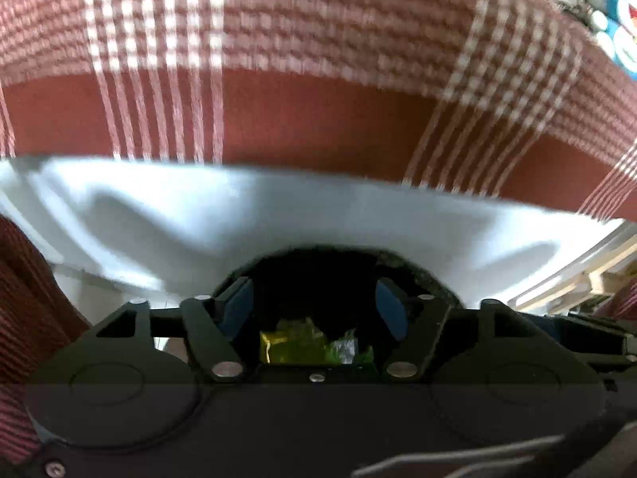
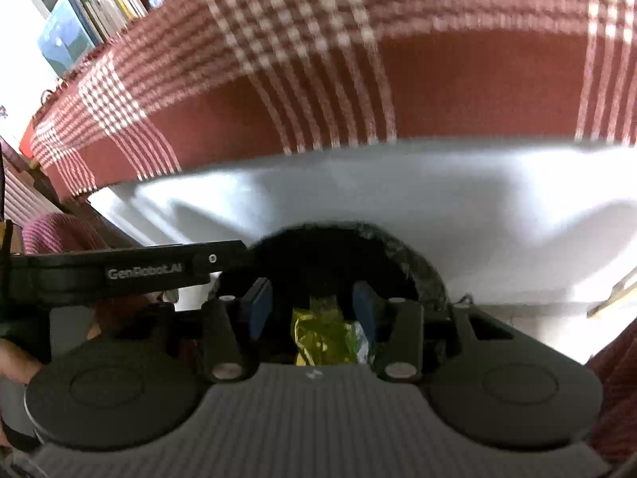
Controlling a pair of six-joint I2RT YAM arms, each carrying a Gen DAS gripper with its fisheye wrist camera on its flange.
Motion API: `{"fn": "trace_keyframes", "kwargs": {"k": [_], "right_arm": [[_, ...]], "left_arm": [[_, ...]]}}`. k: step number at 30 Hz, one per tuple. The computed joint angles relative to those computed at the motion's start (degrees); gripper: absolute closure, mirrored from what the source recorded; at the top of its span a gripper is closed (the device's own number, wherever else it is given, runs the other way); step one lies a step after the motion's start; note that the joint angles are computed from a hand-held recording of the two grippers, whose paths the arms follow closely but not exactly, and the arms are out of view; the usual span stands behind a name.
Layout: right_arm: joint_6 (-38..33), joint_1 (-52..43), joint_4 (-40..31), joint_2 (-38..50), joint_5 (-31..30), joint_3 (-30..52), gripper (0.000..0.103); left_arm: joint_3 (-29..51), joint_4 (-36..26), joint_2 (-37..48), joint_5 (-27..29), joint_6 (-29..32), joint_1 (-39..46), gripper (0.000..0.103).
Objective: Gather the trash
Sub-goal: 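Lower both held items into the black bin and open both grippers, then move the left gripper to the orange while the right gripper grasps the clear plastic bag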
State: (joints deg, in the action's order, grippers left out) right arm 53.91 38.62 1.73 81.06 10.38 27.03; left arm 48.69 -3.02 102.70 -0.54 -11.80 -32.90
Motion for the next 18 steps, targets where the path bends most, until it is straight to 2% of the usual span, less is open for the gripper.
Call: {"fn": "trace_keyframes", "kwargs": {"k": [2, 6, 11, 18], "right_arm": [[-1.8, -0.1, -2.4, -2.8, 1.6, 0.7, 0.038], [-7.1, -1.5, -7.2, -8.6, 3.2, 2.9, 0.032], [-15.1, -3.8, -11.6, -14.7, 3.7, 6.6, 0.020], [-26.1, -8.2, -14.2, -17.9, 6.2, 13.1, 0.013]], "left_arm": [[-0.3, 0.0, -2.7, 0.3, 1.1, 0.3, 0.021], [0.0, -0.4, -8.8, 0.7, 3.6, 0.7, 0.017], [1.4, -0.1, -14.7, 2.2, 5.3, 1.0, 0.010], [9.7, 1.7, -13.6, 1.4, 7.4, 0.6, 0.006]]}}
